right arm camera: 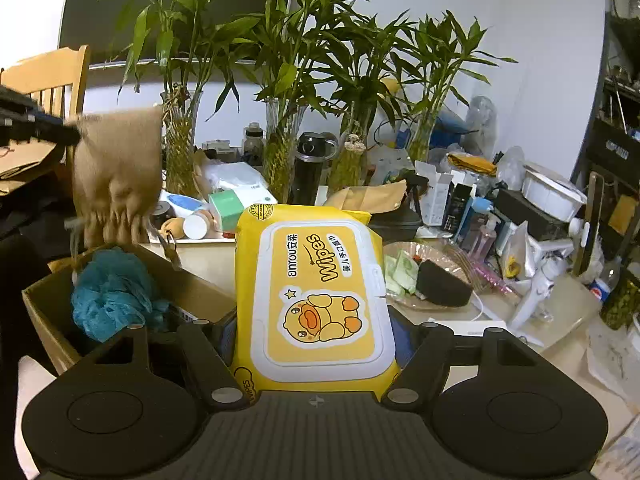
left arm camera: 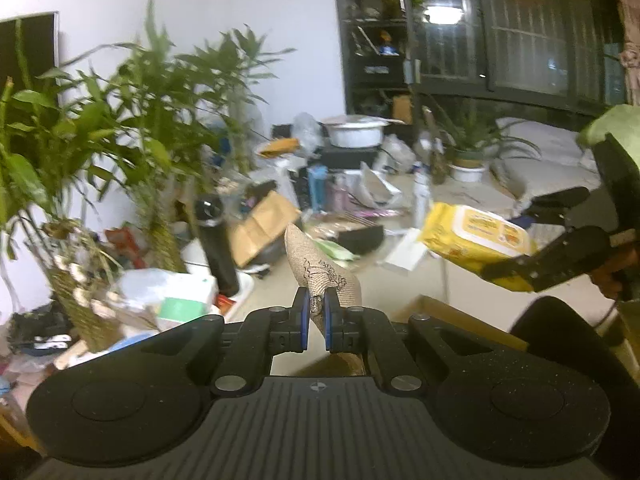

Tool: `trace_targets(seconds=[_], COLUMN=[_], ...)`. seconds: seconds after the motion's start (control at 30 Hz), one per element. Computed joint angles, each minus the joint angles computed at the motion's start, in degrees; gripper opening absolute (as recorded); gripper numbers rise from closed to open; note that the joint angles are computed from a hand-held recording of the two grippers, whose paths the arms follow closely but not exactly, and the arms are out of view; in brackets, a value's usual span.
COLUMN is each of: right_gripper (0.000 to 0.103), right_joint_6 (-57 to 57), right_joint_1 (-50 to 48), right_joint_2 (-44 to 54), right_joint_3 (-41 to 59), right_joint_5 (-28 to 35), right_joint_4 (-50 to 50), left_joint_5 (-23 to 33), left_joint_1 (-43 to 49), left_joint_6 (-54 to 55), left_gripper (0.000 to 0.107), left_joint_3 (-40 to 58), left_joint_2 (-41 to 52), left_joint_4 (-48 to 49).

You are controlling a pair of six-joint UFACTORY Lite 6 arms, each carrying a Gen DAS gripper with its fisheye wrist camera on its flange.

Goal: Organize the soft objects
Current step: 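Carry the wipes pack in the right gripper while the left gripper carries the pouch to the box, then open the left gripper to drop the burlap pouch into the cardboard box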

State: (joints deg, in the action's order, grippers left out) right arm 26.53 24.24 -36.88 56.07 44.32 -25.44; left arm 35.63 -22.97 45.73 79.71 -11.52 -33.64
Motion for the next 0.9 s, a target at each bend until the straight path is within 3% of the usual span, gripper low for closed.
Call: trace_targets(seconds=[0.3,0.4,0.5,0.57,0.67,0.9], right_gripper=[0.072,0.072,0.072,0.072,0.072,0.072], right_joint_6=[2.86,3.43,1.33,2.03,2.98,3.41], right_joint_1=[2.73,3.11,1.5,1.96,2.81,2.75], right_joint_2=[-0.87,-1.04,-1.5,-1.96,-2.68,-3.58], right_joint_3=[-0.01,-0.08,-0.26,-0.63,-1.18,-2.18], right_joint_5=[1.38,1.6,1.09,1.37,2.02,1.99], right_joint_4=[-2.0,-2.17,0.06,-0.19,-0.58,1.1], left_joint_5=[4.63,10.62,15.15,13.24,8.54,-2.71], left_joint_1=[-1.42,0.23,1.71,0.03,-1.69,-5.97], left_joint_6=[2.5,1.55,1.16,-1.49,-1.33,-3.1], left_gripper=[0.008,0.009,0.016,0.044,0.063,0.067], left_joint_3=[0.92,4.13,6.0,5.37,0.7,-9.64], left_joint_2=[5.46,10.57,15.89,16.7,13.51,3.38], left_joint_4=[-7.36,-9.75,-11.9,-6.43,-2.24,9.06])
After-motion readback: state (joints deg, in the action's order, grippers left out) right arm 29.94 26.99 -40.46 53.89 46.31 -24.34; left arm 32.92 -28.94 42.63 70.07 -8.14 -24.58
